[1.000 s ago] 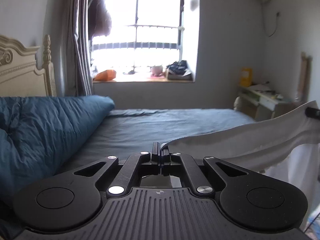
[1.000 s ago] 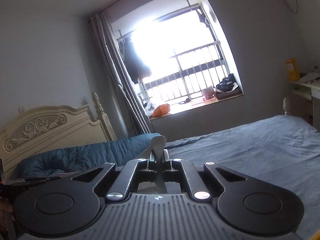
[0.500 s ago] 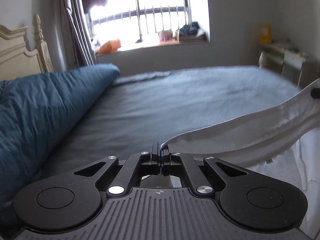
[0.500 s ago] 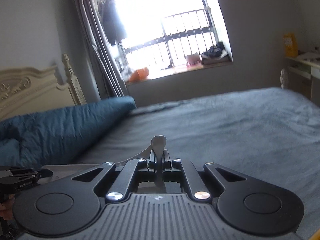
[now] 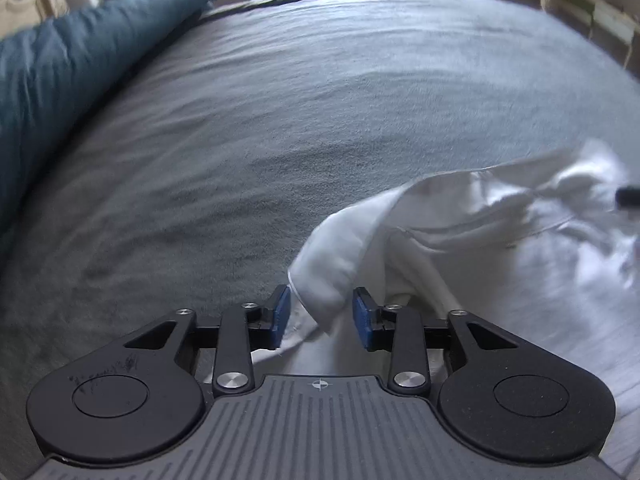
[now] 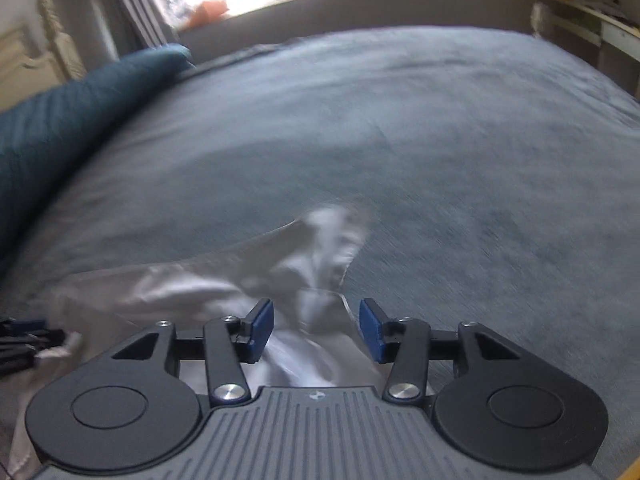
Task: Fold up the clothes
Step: 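Lower the shirt onto the bed and open both grippers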
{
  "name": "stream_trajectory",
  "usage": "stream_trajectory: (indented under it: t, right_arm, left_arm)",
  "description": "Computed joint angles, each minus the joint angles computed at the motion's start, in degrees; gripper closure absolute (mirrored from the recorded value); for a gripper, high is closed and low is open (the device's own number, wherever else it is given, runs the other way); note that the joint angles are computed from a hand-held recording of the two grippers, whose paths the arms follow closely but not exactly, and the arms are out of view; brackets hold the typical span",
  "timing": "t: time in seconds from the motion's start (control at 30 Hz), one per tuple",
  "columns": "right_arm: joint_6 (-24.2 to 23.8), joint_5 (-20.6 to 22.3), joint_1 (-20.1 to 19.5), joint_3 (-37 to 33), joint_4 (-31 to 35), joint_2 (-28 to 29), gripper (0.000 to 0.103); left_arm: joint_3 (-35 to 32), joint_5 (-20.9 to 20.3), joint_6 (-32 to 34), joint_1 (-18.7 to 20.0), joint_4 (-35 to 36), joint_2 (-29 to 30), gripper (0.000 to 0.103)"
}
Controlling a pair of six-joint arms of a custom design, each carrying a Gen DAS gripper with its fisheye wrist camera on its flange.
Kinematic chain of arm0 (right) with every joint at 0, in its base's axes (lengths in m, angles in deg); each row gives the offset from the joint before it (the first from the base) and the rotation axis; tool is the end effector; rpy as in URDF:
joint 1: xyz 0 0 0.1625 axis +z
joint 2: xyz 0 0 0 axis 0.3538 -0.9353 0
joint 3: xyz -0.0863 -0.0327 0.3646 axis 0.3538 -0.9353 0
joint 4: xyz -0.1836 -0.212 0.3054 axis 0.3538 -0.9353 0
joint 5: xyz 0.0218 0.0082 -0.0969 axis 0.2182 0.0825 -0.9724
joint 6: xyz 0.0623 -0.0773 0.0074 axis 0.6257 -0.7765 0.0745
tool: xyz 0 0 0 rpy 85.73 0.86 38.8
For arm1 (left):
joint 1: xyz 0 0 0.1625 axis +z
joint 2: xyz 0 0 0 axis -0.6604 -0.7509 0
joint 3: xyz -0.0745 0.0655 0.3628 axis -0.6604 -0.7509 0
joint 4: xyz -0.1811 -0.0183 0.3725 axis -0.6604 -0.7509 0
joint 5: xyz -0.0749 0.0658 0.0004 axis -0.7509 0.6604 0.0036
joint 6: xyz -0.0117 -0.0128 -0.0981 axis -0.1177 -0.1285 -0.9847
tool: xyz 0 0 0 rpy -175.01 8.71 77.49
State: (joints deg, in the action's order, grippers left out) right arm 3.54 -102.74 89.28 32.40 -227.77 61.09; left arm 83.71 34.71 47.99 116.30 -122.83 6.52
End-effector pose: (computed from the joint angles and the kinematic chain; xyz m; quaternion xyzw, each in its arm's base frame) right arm 0.3444 -0.7076 -0.0289 0.1720 -0.9150 0.2771 0.2376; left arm 0.0322 -0.6649 0.3808 0.1612 0.8790 -0.2464 0.3751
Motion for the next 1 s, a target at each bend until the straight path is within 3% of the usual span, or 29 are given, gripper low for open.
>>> stream_trajectory:
  t: [0.1,0.3,0.47,0.6,0.77,0.83,0.93,1.0]
  right_arm:
    - [2.5,-0.6,0.1,5.7,-5.6,-3.7,0.047]
    - [8.9,5.8,0.9,28.8,-14.4,-20.6,0.046]
    - [14.4,10.0,4.3,46.6,-12.3,-33.6,0.046]
    - [21.1,13.3,8.0,54.5,-8.7,-38.1,0.046]
    - [24.6,19.6,14.1,53.7,-5.3,-33.1,0.046]
    - [24.1,22.4,16.8,50.7,-3.7,-28.4,0.048]
    - [21.4,22.1,21.9,43.1,0.4,-19.6,0.052]
    - [22.4,21.6,24.6,37.6,3.0,-14.2,0.053]
  left_arm:
    - [-0.4,-3.4,-5.0,-0.4,6.9,-4.2,0.061]
    - [3.2,-5.4,-9.4,-2.7,19.5,-17.6,0.055]
    - [5.9,-2.6,-18.3,-3.3,33.5,-30.9,0.054]
    - [7.0,-0.9,-23.7,-1.8,43.8,-38.5,0.054]
    - [10.9,-0.3,-30.2,0.5,54.3,-47.0,0.054]
    - [14.5,1.4,-29.3,1.1,54.4,-50.3,0.054]
    - [18.7,3.7,-27.7,3.0,52.8,-53.1,0.054]
    - [20.8,2.7,-24.1,4.5,48.5,-54.7,0.054]
